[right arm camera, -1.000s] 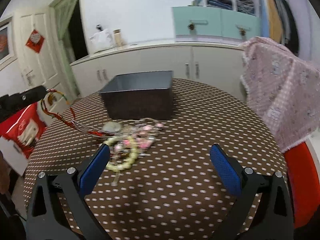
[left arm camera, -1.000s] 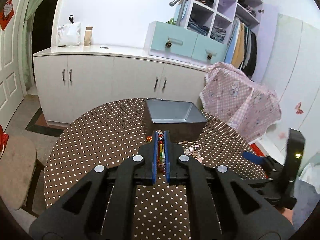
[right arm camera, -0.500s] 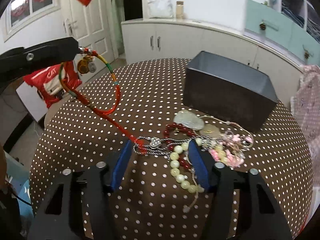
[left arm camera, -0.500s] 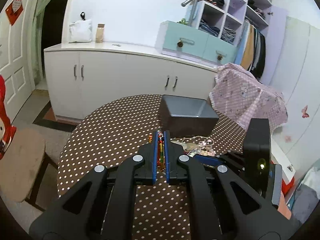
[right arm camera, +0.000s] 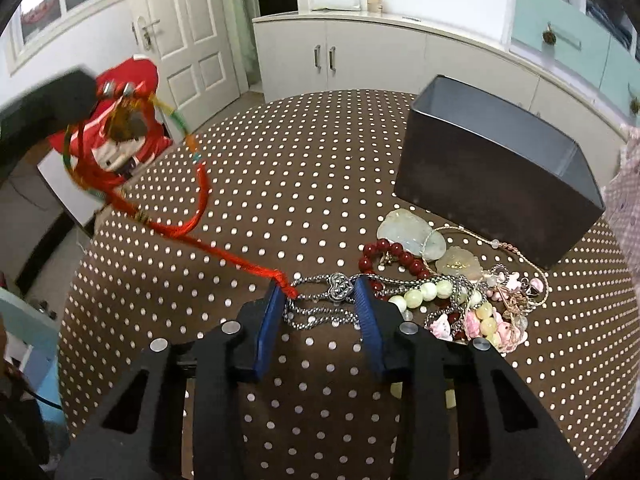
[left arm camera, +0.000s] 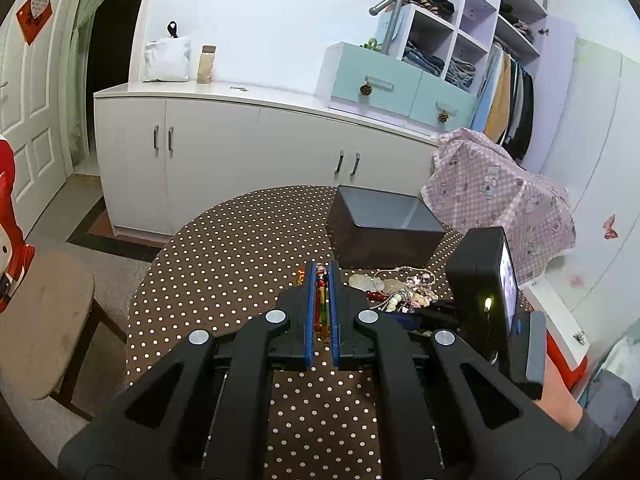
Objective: Organize jewelry
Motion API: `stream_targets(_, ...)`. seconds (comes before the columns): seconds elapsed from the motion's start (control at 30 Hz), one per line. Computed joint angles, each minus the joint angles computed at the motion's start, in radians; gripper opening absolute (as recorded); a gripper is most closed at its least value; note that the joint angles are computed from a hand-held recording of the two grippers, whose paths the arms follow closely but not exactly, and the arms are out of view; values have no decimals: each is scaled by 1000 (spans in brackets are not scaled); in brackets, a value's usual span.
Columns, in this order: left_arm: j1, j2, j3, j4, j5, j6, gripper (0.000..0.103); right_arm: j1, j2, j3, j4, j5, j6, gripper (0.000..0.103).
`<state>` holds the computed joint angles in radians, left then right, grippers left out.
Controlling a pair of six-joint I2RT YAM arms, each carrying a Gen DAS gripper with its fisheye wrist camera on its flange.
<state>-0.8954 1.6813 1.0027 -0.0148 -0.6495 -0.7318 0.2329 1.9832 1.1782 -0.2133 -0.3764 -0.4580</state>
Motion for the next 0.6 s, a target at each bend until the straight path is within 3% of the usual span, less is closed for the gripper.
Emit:
stream_targets(0.23,20,6,-5,6,32,0,6,31,38,42,27,68,-28,31)
stream_targets(0.4,63,37,22,31,116,-9,6,-14,32,34,36,-3,-32,17)
stream_targets(0.43,68,43,24,47,133,-2,6,-22,22,24,46,-20,-21,1)
stream_targets(0.6,63,70,98,43,132,43,6,-108,-62,14,19,-200,25,1)
